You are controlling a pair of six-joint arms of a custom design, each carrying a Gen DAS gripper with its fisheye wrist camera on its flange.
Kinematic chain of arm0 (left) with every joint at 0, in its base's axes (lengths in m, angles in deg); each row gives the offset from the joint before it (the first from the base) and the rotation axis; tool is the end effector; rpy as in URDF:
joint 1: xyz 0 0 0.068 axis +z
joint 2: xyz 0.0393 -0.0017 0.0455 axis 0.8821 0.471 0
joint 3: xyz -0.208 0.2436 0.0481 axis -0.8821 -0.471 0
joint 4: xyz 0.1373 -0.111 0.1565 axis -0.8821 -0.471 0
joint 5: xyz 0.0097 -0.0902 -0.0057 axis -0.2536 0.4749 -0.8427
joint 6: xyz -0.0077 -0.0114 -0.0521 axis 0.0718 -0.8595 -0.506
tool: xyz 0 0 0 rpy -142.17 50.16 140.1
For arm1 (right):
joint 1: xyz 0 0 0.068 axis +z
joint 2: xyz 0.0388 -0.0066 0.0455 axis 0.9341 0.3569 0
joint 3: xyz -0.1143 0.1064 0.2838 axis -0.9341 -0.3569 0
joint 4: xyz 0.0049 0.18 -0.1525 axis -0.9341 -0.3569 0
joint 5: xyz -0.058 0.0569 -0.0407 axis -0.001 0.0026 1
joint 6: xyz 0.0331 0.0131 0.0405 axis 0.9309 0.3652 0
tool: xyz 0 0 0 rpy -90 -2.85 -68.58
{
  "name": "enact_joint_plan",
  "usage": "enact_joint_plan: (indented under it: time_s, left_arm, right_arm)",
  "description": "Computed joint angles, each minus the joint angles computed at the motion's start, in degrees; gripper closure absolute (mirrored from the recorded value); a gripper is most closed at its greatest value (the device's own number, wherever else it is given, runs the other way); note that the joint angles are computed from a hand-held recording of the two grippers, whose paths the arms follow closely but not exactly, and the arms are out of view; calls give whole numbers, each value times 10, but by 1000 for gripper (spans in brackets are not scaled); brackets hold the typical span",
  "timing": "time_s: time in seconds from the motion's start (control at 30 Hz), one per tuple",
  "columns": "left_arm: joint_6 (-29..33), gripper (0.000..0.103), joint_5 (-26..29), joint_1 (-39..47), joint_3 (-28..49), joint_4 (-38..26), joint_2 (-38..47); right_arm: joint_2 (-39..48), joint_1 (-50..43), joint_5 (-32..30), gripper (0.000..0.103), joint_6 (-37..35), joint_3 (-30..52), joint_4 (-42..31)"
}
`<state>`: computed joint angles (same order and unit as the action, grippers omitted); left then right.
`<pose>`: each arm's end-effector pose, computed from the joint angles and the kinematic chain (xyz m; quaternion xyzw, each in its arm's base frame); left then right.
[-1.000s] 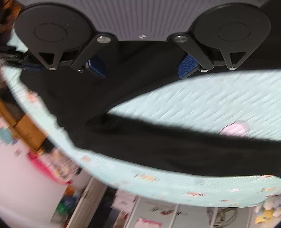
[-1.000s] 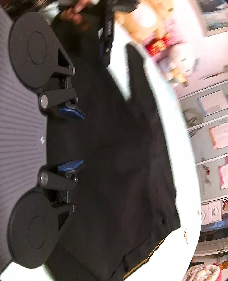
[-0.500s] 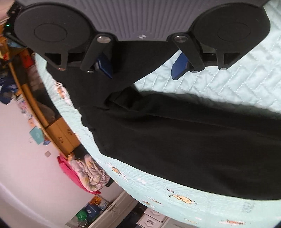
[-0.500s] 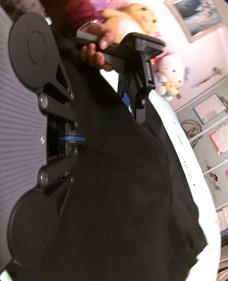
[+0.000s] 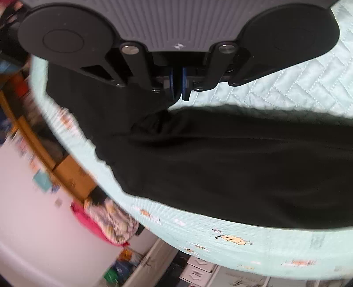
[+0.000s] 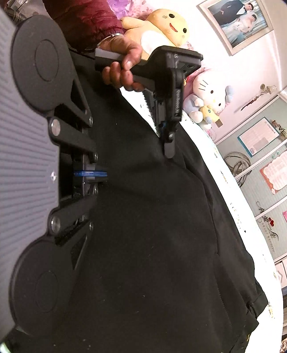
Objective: Fold clothes
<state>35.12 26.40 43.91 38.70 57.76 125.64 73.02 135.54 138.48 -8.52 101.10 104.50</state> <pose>0.4229 -0.1644 0.0989 0.3833 0.8106 -0.3771 0.2321 0.1211 0.2107 0.0461 0.2413 0.8263 0.2011 0.4675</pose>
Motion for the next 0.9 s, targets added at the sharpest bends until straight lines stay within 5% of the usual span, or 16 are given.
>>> enact_joint_plan:
  time_s: [0.1, 0.17, 0.4, 0.6, 0.73, 0.83, 0.9]
  left_arm:
    - [-41, 81, 2, 9, -18, 28, -6]
    - [-73, 64, -3, 23, -38, 56, -14]
    - [-158, 68, 22, 165, -124, 103, -88]
    - [-98, 59, 0, 414, -186, 38, -188]
    - [-76, 49, -1, 562, -201, 57, -221]
    - [-68, 40, 2, 620, -180, 69, -209]
    - [-62, 40, 16, 635, -134, 22, -180]
  right_arm:
    - [16, 3, 1, 103, 5, -11, 37]
    - [26, -1, -3, 103, 3, -18, 64]
    - [37, -8, -8, 103, -4, -26, 95]
    - [10, -10, -7, 103, -7, -11, 40]
    - [-59, 7, 21, 103, 13, 47, -157]
    - [-117, 40, 62, 99, 101, 167, -474]
    - [-120, 66, 85, 64, 161, 247, -627]
